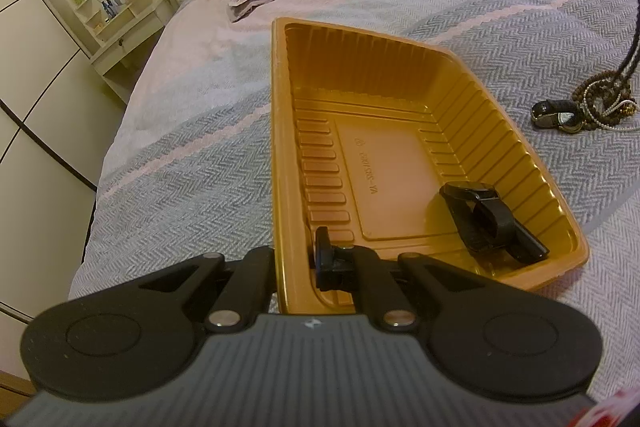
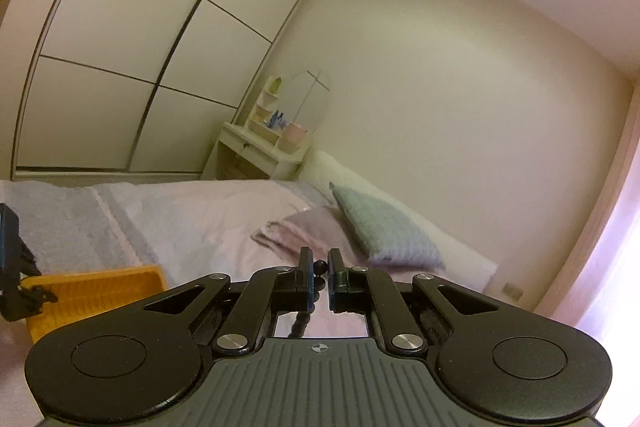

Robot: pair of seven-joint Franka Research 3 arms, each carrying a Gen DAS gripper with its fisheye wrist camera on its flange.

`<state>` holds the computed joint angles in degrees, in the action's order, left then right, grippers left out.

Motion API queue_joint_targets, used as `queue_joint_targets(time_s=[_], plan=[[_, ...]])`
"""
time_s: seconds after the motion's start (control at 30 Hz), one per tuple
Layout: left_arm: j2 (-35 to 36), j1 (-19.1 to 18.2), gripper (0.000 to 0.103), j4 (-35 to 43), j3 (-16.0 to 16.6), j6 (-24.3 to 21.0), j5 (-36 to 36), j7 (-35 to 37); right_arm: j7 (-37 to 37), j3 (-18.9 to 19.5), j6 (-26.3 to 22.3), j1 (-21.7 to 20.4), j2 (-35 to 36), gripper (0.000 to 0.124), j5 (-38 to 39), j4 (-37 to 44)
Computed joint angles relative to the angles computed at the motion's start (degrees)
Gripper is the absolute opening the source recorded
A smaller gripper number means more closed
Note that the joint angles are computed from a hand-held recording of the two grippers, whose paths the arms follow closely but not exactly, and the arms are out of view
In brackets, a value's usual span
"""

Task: Organize jewelry
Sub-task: 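Grasp the dark bead strand with the right gripper and lift it, then lower the dark bead strand into the tray and open the right gripper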

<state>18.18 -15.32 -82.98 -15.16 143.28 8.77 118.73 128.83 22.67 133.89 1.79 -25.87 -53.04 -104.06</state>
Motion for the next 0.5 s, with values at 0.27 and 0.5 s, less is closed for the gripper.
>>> queue_joint_targets(time_s=[0.27,0.5], plan=[[0.19,0.12,0.003,0.35,-0.11,-0.33,-0.30,0.46,-2.74,-1.02,0.90,1.53,5.42,0.007,-0.08,5.90],[0.42,0.30,0.004,0.57,-0.19,-0.45,-0.77,0.89,-9.03,-4.48,3.31,6.92,16.23,0.007,0.85,17.40]])
